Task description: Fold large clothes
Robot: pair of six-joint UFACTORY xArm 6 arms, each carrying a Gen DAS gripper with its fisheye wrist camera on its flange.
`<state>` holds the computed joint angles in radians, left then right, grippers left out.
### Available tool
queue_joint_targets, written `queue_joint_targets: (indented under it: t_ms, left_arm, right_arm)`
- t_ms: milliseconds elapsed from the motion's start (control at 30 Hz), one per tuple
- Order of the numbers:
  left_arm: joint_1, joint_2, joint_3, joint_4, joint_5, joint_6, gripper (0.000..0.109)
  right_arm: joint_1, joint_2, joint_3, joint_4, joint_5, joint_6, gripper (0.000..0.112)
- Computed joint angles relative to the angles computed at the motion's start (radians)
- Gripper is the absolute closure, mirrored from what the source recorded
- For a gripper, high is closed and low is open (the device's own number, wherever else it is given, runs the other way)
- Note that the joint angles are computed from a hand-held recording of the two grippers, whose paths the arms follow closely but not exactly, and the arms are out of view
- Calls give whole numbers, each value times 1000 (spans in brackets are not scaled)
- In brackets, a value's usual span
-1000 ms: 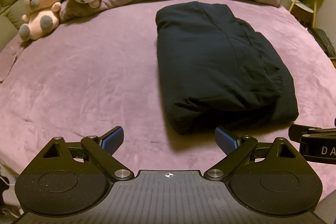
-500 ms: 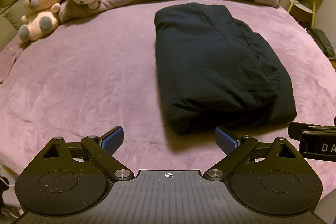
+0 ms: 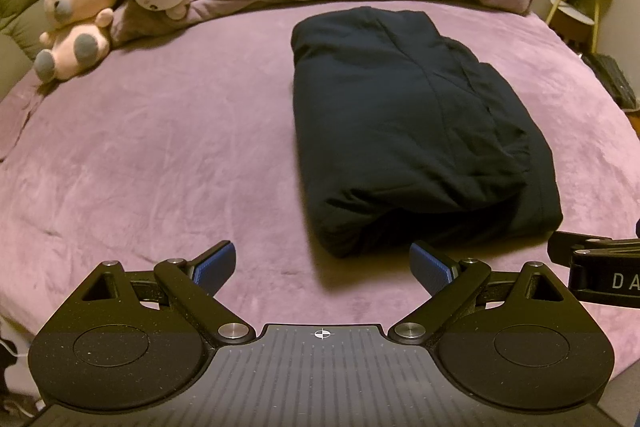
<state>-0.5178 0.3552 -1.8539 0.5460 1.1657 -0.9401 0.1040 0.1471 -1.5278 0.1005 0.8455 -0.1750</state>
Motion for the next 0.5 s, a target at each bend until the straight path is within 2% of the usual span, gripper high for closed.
queue_joint_targets:
  t_ms: [500]
  left_arm:
    - [-2, 0, -2, 5, 4, -3, 12]
  right_arm:
    - [-3, -5, 4, 7, -7, -12, 13]
